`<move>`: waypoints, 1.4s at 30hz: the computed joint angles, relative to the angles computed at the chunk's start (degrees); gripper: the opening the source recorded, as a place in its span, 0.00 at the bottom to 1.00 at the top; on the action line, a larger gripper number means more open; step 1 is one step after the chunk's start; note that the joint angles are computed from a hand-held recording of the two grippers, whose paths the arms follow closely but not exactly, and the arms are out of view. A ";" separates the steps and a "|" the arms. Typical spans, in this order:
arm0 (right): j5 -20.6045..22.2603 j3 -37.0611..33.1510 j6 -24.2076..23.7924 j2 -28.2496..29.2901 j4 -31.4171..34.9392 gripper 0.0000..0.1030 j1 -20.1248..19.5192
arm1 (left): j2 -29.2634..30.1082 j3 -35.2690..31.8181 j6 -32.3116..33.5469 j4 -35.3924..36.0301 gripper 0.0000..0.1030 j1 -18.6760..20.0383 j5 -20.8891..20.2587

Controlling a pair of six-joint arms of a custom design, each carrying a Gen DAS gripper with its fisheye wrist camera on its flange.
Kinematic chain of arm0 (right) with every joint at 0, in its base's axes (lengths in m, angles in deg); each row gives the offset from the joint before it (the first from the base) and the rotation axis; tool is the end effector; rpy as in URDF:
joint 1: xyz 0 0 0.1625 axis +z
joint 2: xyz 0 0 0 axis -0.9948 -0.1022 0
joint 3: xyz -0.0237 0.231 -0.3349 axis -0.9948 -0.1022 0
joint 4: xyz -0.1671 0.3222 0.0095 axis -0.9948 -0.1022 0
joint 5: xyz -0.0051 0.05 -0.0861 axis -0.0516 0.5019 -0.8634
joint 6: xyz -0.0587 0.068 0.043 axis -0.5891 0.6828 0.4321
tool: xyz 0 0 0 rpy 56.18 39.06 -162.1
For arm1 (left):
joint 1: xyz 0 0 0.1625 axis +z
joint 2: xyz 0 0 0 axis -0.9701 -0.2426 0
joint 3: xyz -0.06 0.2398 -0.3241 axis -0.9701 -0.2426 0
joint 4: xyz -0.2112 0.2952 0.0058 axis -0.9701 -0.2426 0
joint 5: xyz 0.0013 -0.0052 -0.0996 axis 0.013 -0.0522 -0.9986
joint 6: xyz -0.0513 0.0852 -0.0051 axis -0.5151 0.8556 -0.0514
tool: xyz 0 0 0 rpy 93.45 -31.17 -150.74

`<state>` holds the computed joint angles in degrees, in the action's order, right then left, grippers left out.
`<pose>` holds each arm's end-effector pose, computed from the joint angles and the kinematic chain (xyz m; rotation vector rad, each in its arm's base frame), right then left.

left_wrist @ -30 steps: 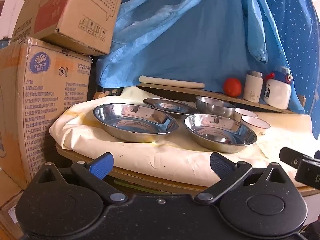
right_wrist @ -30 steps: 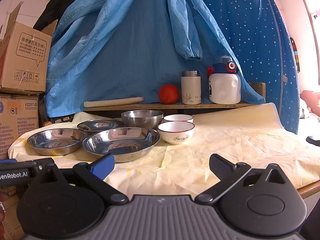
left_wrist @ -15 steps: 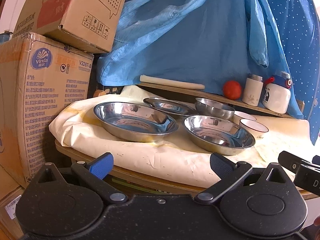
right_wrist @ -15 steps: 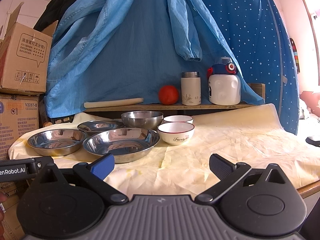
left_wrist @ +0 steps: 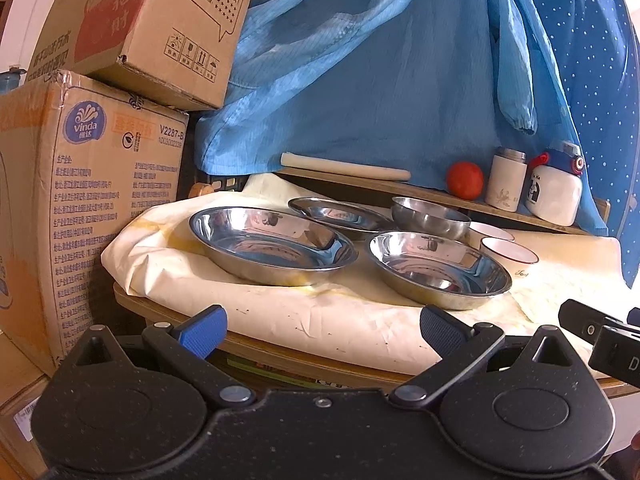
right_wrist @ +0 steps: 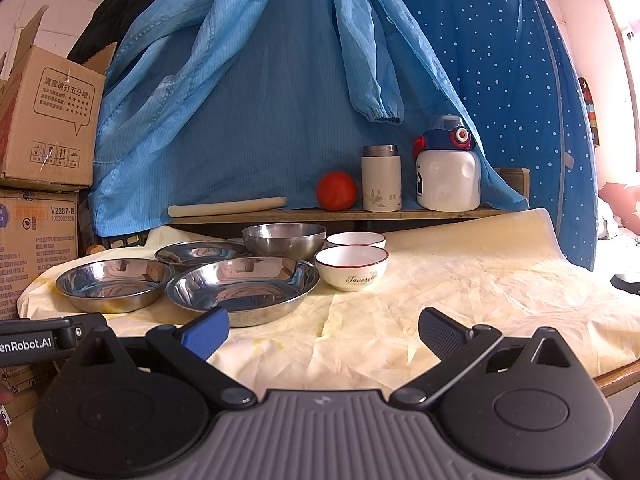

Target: Organize plates and bowls

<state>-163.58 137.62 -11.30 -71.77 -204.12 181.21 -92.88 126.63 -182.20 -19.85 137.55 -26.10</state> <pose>0.1875 -0.6335 0.0528 0.6075 -1.9931 1.5574 -0.1253 -0.6549 0.1263 0.4302 2.0288 -1.4757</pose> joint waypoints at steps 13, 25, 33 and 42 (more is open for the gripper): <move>0.03 0.10 -0.01 -0.01 -0.15 1.00 0.02 | -0.20 0.19 0.06 0.04 0.99 0.08 -0.23; 0.13 -0.13 -0.02 0.08 0.00 1.00 -0.06 | -0.32 0.29 -0.02 0.16 0.99 0.06 -0.21; 0.16 -0.30 0.02 0.09 0.23 1.00 -0.10 | -0.25 0.06 0.17 0.42 0.99 0.05 -0.39; 0.25 -1.06 0.00 0.43 0.67 1.00 -0.23 | -0.25 0.03 0.18 0.52 0.99 0.06 -0.37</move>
<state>-163.33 136.56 -11.29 -71.34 -203.45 180.98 -93.14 126.66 -182.02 -19.33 137.60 -26.47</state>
